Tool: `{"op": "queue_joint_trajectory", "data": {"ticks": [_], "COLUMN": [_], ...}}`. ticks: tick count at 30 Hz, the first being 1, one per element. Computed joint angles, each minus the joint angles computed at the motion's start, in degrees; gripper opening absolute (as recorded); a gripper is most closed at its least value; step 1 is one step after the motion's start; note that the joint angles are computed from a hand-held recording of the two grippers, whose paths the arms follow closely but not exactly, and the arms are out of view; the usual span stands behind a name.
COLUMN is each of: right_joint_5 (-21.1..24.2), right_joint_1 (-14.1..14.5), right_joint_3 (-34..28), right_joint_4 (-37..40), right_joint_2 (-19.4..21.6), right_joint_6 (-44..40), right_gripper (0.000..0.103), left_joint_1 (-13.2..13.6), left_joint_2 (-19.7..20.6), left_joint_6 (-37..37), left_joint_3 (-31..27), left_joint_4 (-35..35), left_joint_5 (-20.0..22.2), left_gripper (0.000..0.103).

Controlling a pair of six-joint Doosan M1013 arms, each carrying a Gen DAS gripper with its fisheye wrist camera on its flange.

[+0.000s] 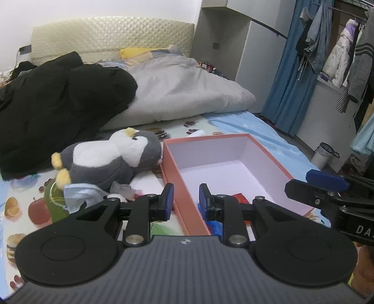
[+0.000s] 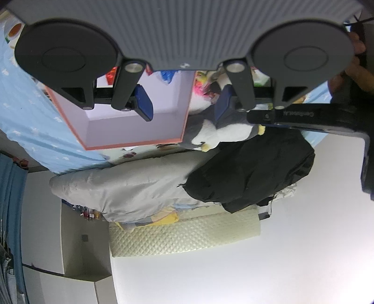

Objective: Organize soft objects
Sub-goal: 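Withdraw both tools from the pink box back toward the pile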

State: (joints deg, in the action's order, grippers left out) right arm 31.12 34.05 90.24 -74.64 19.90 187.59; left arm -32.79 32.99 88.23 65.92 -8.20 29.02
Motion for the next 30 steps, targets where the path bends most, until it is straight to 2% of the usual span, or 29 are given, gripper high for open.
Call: {"op": "queue_joint_trajectory", "data": {"ticks": [7,16,26,30], "right_joint_5": [0.7,-0.6,-2.5,-3.6], "right_joint_1": [1.6,3.0,4.6,4.8], "right_joint_3": [-0.1,-0.4,0.0,-0.1], "right_joint_4": [-1.4,3.5,9.5,12.3], "right_joint_2": [0.7,1.8,2.8,3.5], "right_joint_6": [1.8,-0.9,-3.9,-5.4], "right_gripper": [0.061,0.061,0.061,0.061], "left_joint_1": [0.7,1.8,2.7,2.9], "left_joint_2": [-2.4,-5.6,-8.0,-8.2], "left_joint_6": [-0.8,-5.6,-7.7,-10.8], "left_joint_3": [5.2,12.5,19.0,20.6], "left_joint_4": [0.1,3.3,1.0,3.6], "left_joint_5": [-2.6,-6.7,-7.4,-7.2], "left_gripper": [0.027,0.027,0.027,0.027]}}
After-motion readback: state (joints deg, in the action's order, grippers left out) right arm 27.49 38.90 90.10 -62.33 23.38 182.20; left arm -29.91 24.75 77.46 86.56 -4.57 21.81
